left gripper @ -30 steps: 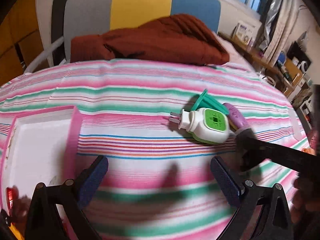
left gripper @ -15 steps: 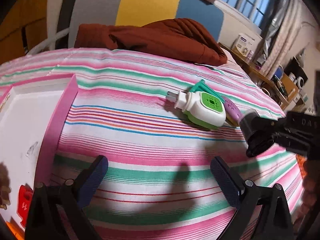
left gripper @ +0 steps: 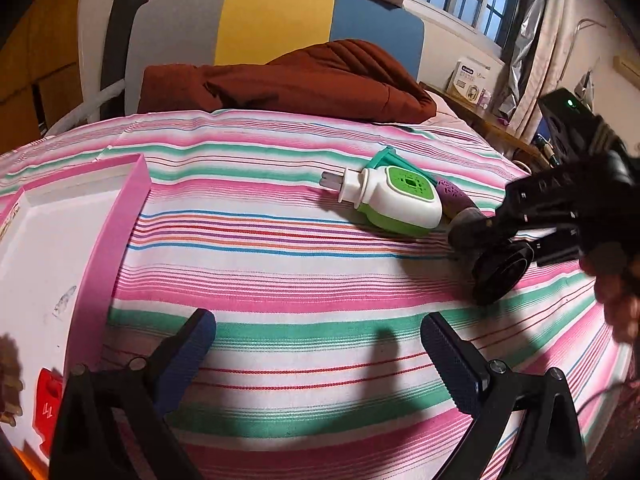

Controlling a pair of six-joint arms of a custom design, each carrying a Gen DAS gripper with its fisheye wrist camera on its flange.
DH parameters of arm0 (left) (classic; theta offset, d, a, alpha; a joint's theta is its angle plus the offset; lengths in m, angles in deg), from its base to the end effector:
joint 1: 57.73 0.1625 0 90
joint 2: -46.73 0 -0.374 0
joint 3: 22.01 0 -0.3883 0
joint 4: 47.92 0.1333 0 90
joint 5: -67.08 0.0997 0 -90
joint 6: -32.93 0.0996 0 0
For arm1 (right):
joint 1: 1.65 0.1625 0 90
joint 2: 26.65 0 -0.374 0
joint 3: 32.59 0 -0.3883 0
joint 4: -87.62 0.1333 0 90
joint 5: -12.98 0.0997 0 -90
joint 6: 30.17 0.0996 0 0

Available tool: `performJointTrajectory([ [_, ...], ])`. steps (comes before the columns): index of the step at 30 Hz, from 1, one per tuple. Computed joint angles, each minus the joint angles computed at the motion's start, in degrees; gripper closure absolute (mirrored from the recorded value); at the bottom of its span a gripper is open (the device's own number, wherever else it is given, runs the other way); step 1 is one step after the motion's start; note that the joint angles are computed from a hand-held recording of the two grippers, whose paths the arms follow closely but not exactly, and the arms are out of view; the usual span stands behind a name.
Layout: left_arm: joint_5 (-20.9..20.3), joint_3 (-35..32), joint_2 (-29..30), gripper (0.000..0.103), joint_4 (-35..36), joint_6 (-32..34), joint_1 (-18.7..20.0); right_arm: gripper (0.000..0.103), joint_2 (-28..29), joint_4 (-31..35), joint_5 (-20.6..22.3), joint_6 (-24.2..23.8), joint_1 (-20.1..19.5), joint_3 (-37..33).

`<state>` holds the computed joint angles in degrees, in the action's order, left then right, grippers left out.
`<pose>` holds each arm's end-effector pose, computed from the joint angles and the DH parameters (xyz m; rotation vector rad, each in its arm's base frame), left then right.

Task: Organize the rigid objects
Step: 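Lift the black cup with the right tool, then grasp the white-green plug piece with the left tool while the right tool holds the black cup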

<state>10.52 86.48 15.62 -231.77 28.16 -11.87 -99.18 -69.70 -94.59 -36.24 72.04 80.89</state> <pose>-0.2300 -0.5073 -0.0746 0.7830 2.5303 -0.6777 -0.0517 -0.5444 0.2240 -0.3389 -2.6853 0.5405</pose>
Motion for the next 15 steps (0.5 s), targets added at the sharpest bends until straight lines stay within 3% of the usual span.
performJointTrajectory([
  [2, -0.71, 0.09, -0.11, 0.0, -0.43, 0.07, 0.32, 0.06, -0.72, -1.38, 0.54, 1.23, -0.17, 0.39],
  [4, -1.21, 0.19, -0.13, 0.001, -0.91, 0.06, 0.5, 0.06, -3.0, -8.64, 4.31, -1.17, -0.69, 4.09],
  [6, -0.4, -0.21, 0.06, 0.001, 0.25, -0.17, 0.18, 0.059, -4.08, -14.73, 5.06, -3.17, -0.57, 7.21],
  [10, 2.44, -2.06, 0.45, 0.0, 5.79, -1.37, -1.25, 0.059, -1.97, -29.1, -1.08, -8.14, 0.87, 12.33],
  [12, -2.21, -2.94, -0.09, 0.0, 4.95, -1.8, -0.4, 0.059, -0.93, -29.1, -4.52, -7.71, 1.82, 11.31],
  [15, -7.03, -6.72, 0.27, 0.0, 5.85, -4.19, 0.84, 0.061, -1.29, -32.71, -1.86, -7.99, 1.41, 12.15],
])
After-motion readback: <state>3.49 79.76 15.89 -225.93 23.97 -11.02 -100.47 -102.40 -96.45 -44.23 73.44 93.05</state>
